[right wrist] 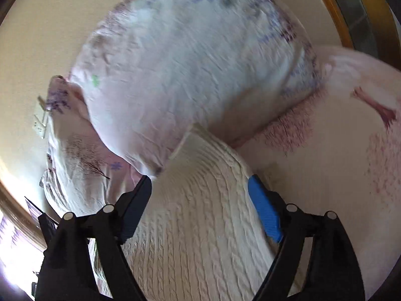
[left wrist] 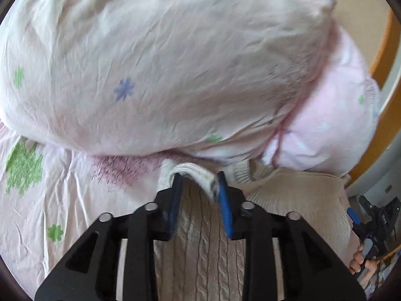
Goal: Fold small clothes
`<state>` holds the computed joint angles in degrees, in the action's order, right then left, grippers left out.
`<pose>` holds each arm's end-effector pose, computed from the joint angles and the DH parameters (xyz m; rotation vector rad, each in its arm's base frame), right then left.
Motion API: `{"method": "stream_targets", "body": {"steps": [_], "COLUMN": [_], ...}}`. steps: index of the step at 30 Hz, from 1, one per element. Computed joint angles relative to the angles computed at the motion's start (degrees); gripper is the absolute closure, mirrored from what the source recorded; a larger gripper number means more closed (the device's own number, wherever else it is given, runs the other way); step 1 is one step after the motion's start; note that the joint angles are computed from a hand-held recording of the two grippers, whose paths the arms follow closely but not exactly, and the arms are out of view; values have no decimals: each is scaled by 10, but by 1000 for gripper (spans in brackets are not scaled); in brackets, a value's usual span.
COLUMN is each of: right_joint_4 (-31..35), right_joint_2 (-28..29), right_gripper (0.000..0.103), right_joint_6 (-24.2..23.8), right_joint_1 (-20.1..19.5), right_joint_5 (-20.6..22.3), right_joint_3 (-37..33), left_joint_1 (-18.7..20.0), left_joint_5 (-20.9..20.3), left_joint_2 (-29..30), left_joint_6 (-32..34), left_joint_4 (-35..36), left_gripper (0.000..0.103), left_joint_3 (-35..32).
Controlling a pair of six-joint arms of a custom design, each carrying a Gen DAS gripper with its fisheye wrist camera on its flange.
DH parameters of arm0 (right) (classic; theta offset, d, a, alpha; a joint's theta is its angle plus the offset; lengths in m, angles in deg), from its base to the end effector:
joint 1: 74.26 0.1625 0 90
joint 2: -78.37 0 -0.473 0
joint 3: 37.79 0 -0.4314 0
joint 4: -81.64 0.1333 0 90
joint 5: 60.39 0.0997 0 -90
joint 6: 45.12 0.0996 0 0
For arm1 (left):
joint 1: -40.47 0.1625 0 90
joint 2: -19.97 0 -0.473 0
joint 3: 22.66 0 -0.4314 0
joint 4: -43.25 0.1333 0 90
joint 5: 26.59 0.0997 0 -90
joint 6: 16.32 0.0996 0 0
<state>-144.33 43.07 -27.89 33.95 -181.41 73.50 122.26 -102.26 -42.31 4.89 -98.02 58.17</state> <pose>0.2698 -0.5579 0.0609 -0.3798 -2.5084 1.5887 0.0471 -0.7798 0.4167 0.5967 2.6703 -0.7586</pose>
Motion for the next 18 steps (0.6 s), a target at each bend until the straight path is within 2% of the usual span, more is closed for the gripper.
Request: {"method": "stream_targets", "body": {"steps": [1, 2, 3, 5, 8, 9, 11, 13, 14, 16, 18], "right_joint_4": [-2, -5, -10, -9, -11, -7, 9, 21, 27, 22, 1], "right_joint_2": [-3, -4, -3, -5, -11, -10, -7, -7, -7, -10, -16], "right_gripper": [24, 24, 24, 24, 24, 24, 23, 23, 23, 23, 23], "right_joint_6": [4, -8, -23, -39, -45, -49, -51, -49, -47, -41, -42], "right_joint_1": [-8, -10, -4, 4, 7, 9, 14, 17, 18, 17, 18], "right_joint_5": [25, 25, 2, -23, -6, -5, -7, -5, -2, 13, 21], "right_joint_3": [16, 28, 35, 44, 54, 54, 47, 47, 45, 55, 70], "left_joint_1": [4, 11, 25, 44, 66, 70, 76, 85, 86, 88, 95], "left_joint_5": [14, 3, -31, -62, -89, -98, -122, -168, -176, -198, -257], "left_joint_2": [2, -3, -6, -4, 15, 21, 20, 27, 28, 27, 24], "left_joint_6": [-12, -12, -2, 1, -43, -50, -40, -57, -77, -104, -137], "left_joint_4": [14, 20, 34, 88, 196, 217, 206, 240, 234, 221, 236], "left_gripper": [41, 35, 29, 29, 30, 33, 38, 68, 69, 82, 84], "left_joint_3": [-7, -7, -11, -34, -80, -90, -83, -87, -79, -69, -74]}}
